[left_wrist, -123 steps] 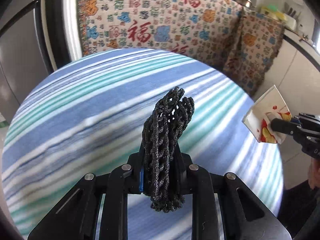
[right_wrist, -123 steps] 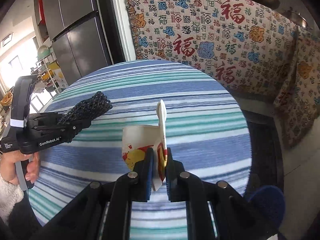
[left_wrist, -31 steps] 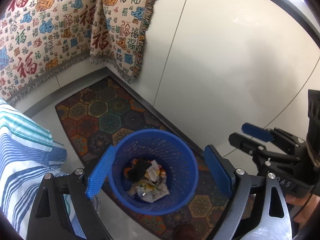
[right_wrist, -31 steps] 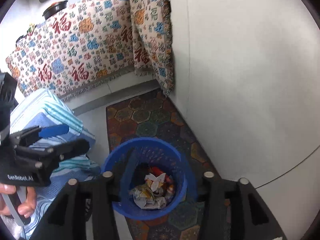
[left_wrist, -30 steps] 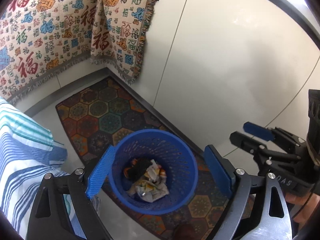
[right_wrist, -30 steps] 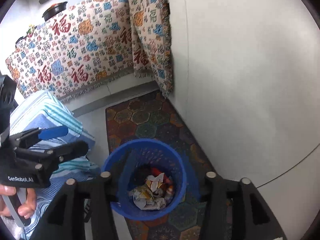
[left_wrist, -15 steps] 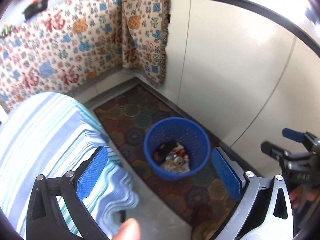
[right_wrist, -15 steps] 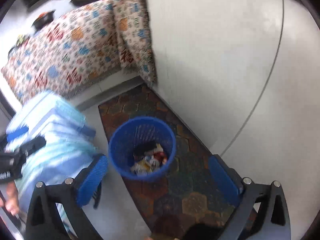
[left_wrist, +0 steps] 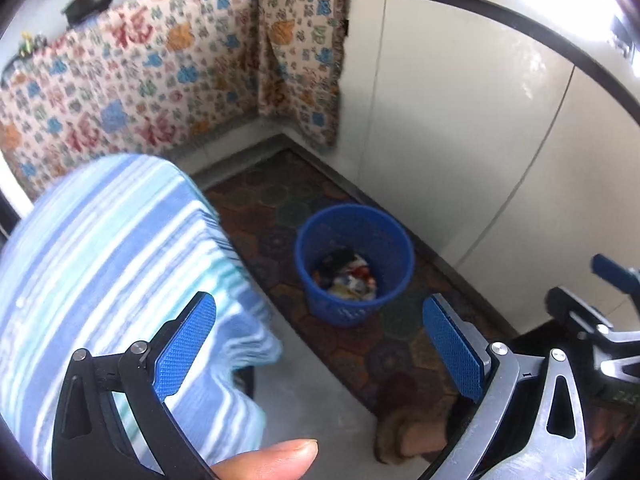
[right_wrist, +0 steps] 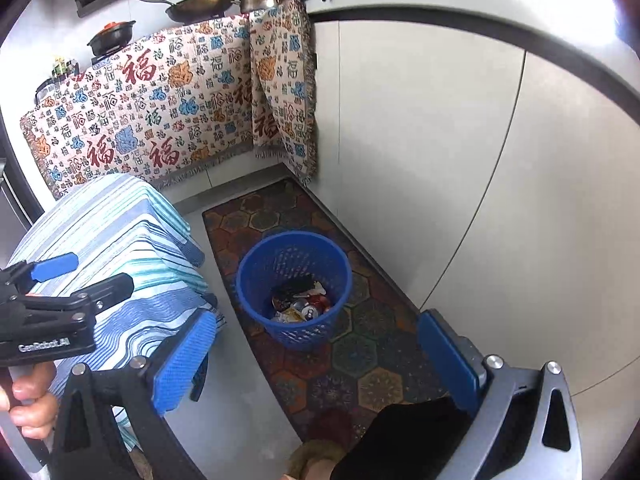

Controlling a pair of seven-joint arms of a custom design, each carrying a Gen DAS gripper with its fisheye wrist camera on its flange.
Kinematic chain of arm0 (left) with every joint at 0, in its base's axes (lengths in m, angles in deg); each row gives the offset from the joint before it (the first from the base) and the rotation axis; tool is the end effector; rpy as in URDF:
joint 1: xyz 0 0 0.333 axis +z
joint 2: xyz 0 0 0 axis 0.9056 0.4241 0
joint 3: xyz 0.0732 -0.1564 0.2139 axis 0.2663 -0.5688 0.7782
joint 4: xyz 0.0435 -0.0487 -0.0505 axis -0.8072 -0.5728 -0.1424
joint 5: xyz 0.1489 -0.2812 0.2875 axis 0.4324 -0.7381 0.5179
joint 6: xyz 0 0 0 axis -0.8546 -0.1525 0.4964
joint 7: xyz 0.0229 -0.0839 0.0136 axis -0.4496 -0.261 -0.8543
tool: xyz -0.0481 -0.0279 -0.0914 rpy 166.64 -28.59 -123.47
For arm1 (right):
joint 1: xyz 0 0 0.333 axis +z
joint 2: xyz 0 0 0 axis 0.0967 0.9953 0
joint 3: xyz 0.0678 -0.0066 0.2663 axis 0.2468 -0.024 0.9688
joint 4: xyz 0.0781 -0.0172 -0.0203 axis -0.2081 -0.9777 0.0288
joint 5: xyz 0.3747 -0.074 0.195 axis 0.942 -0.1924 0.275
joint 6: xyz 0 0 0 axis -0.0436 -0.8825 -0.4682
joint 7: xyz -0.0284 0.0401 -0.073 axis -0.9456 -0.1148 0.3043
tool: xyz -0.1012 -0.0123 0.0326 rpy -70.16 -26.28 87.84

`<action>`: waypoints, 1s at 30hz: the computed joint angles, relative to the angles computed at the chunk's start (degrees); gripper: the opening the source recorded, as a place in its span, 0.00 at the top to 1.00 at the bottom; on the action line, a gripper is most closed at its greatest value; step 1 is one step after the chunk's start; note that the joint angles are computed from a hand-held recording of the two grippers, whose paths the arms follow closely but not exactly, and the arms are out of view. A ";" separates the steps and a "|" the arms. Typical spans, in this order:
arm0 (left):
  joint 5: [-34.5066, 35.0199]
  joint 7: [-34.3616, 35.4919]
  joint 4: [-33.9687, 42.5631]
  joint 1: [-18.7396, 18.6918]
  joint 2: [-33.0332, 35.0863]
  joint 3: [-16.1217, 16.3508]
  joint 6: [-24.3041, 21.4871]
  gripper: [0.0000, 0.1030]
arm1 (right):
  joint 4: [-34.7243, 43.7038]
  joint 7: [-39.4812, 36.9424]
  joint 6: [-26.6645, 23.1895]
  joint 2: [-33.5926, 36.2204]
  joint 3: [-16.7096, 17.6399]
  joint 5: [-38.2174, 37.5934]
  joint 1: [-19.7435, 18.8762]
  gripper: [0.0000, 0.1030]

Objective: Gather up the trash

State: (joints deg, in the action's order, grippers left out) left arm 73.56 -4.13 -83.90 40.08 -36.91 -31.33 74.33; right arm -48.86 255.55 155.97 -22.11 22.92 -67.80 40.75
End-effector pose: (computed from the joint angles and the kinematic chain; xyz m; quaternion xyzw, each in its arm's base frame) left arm 0.4788 -0.4401 0.5240 -0.5773 0.7443 -0.2623 0.2097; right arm 0.3890 0.4468 0.5497 -0.5860 0.7338 -0.2543 0.2312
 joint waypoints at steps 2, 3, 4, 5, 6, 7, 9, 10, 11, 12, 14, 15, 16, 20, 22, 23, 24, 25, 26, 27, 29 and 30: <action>1.05 -0.93 -0.03 -0.14 -0.32 -0.09 -0.18 0.00 | 0.32 -0.14 -0.41 -0.04 0.24 -0.46 0.16 0.00; 1.55 -1.30 0.01 -0.25 -0.44 -0.18 -0.33 0.00 | 0.46 -0.01 -0.55 -0.01 0.30 -0.54 0.22 0.00; 2.02 -1.61 -0.09 -0.31 -0.62 -0.22 -0.47 0.00 | 0.60 0.24 -0.75 -0.01 0.40 -0.62 0.30 0.00; 2.66 -1.99 -0.11 -0.40 -0.75 -0.29 -0.68 0.00 | 0.65 0.17 -0.67 0.03 0.33 -0.69 0.29 0.00; 2.85 -1.95 -0.16 -0.41 -0.86 -0.30 -0.73 0.00 | 0.61 0.15 -0.82 -0.04 0.34 -0.78 0.31 0.00; 2.76 -1.80 -0.13 -0.43 -0.89 -0.33 -0.70 0.00 | 0.44 0.15 -0.84 -0.21 0.29 -0.78 0.30 0.00; 2.75 -1.74 -0.38 -0.48 -1.20 -0.38 -0.70 0.00 | 0.18 0.27 -0.79 -0.54 0.24 -0.55 0.27 0.00; 2.92 -1.70 -0.26 -0.50 -1.17 -0.42 -0.84 0.00 | 0.19 0.30 -0.99 -0.56 0.28 -0.64 0.23 0.00; 3.00 -1.72 -0.24 -0.53 -1.23 -0.44 -0.95 0.00 | 0.18 0.33 -1.12 -0.60 0.29 -0.70 0.20 0.00; 3.13 -1.87 -0.16 -0.61 -1.30 -0.52 -1.23 0.00 | 0.26 0.36 -1.11 -0.57 0.30 -0.65 0.19 0.00; 3.46 -2.10 0.11 -0.70 -1.11 -0.57 -1.48 0.00 | 0.19 0.35 -1.15 -0.66 0.31 -0.77 0.15 0.00; 3.53 -2.15 0.23 -0.74 -1.02 -0.59 -1.65 0.00 | 0.25 0.36 -1.32 -0.67 0.37 -0.88 0.15 0.00; 3.50 -2.13 0.15 -0.76 -1.10 -0.58 -1.59 0.00 | 0.28 0.39 -1.42 -0.69 0.41 -0.93 0.17 0.00; 3.43 -1.89 0.42 -0.82 -0.91 -0.60 -1.83 0.00 | 0.34 0.12 -1.57 -0.72 0.38 -0.72 0.18 0.00; 3.32 -1.68 0.35 -0.87 -0.96 -0.61 -1.88 0.00 | 0.56 0.12 -1.71 -0.54 0.40 -0.77 0.16 0.00; 3.14 -1.54 0.27 -0.86 -1.01 -0.60 -1.89 0.00 | 0.62 0.02 -1.77 -0.53 0.39 -0.70 0.18 0.00; 3.06 -1.42 0.35 -0.87 -0.94 -0.60 -1.97 0.00 | 0.50 0.01 -1.71 -0.60 0.35 -0.68 0.17 0.00; 2.96 -1.30 0.39 -0.87 -0.89 -0.59 -2.02 0.00 | 0.46 -0.04 -1.64 -0.61 0.31 -0.70 0.14 0.00; 2.78 -1.13 0.44 -0.86 -0.85 -0.58 -2.08 0.00 | 0.34 -0.22 -1.51 -0.68 0.25 -0.63 0.11 0.00; 2.75 -1.03 0.77 -0.89 -0.59 -0.59 -2.25 0.00 | 0.34 -0.34 -1.53 -0.70 0.23 -0.49 0.10 0.00; 2.59 -0.79 0.77 -0.91 -0.56 -0.57 -2.32 0.00 | 0.18 -0.37 -1.40 -0.64 0.19 -0.28 0.05 0.00; 2.54 -0.71 0.83 -0.93 -0.52 -0.57 -2.38 0.00 | 0.11 -0.45 -1.36 -0.64 0.15 -0.11 0.03 0.00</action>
